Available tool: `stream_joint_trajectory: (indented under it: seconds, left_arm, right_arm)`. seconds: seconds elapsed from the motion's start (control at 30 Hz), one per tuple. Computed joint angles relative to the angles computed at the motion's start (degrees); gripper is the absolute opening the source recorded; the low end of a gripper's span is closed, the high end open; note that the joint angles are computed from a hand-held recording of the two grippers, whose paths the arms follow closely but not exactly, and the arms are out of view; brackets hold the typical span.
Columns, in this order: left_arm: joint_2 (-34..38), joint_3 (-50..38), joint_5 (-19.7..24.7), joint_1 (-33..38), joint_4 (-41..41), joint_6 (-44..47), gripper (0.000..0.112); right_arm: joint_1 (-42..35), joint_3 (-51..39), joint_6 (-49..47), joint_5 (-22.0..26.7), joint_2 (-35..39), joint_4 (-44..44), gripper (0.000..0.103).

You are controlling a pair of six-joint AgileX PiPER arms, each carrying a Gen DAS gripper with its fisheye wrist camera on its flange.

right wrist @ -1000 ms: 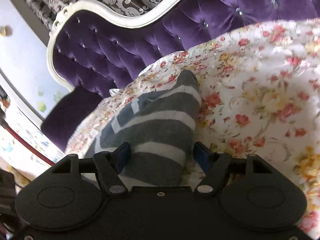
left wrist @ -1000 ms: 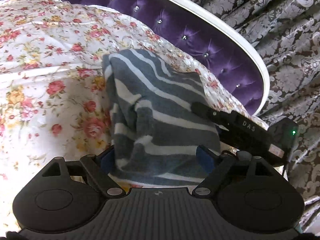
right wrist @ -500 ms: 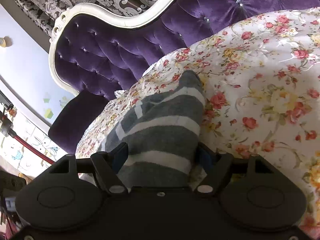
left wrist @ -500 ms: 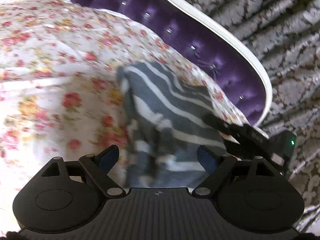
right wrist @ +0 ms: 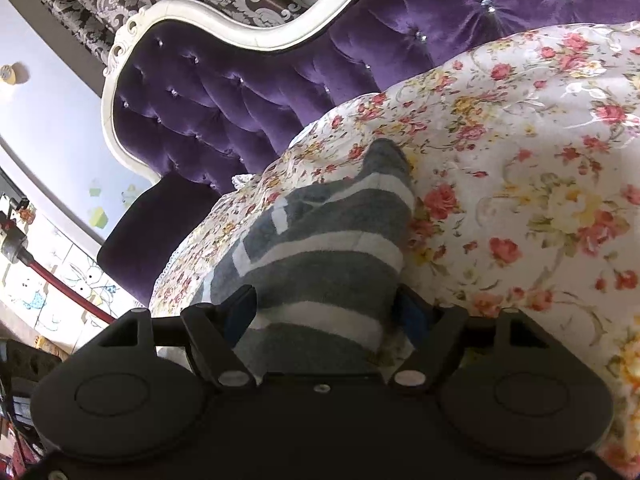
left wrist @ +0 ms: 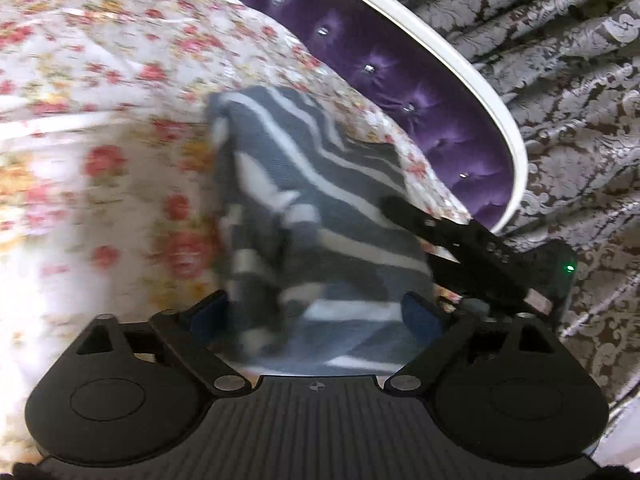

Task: Fold small clothes

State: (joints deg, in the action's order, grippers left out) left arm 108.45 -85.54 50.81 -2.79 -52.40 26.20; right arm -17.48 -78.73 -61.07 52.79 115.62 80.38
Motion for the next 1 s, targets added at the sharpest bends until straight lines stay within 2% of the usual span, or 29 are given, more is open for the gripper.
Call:
stream_joint_trajectory:
  seconds: [0.1, 0.13, 0.2, 0.23, 0.27, 0.4, 0.5, 0.83, 0.9, 1.0]
  left_arm:
    - [3.5, -4.3, 2.8, -1.0, -1.3, -1.8, 0.094]
    - [4.0, -4.6, 3.0, -1.0, -2.5, -2.4, 0.091]
    - [4.2, -4.6, 3.3, -1.0, -4.1, -3.3, 0.066]
    - [3.9, -4.6, 3.7, -1.1, -3.9, -3.6, 0.039]
    - [3.2, -4.3, 3.4, -1.3, -3.3, -3.8, 0.028]
    - [-2.1, -0.1, 5.0, -1.1, -4.2, -2.9, 0.028]
    - [-8.7, 6.1, 5.7, -1.2, -4.4, -1.2, 0.028]
    - [-38.7, 33.5, 4.8, -5.1, 0.3, 0.4, 0.030]
    - [-44.1, 39.1, 2.6, -6.7, 2.8, -1.5, 0.030]
    - [-49.7, 44.6, -1.2, -8.7, 9.5, -6.6, 0.030]
  right_arm:
    - [0.6, -1.2, 1.1, -0.2, 0.4, -1.0, 0.082]
    - [0.7, -1.5, 1.8, -0.4, 0.3, -1.8, 0.081]
    - [1.3, -1.1, 4.1, -3.3, -1.5, -5.5, 0.058]
    - [1.2, -0.7, 4.7, -3.8, -2.5, -6.8, 0.055]
    - [1.0, -0.3, 5.2, -3.8, -3.5, -7.4, 0.050]
    - [0.7, 3.7, 7.8, -4.4, -10.7, -13.0, 0.048]
    - [-1.1, 9.7, 8.2, -2.5, -17.6, -14.6, 0.048]
    - [-11.4, 34.3, 6.2, 6.9, -45.4, -20.7, 0.049]
    - [-12.5, 38.1, 5.9, 6.9, -49.2, -22.7, 0.054]
    - [-14.1, 43.2, 5.4, 4.3, -53.6, -24.2, 0.057]
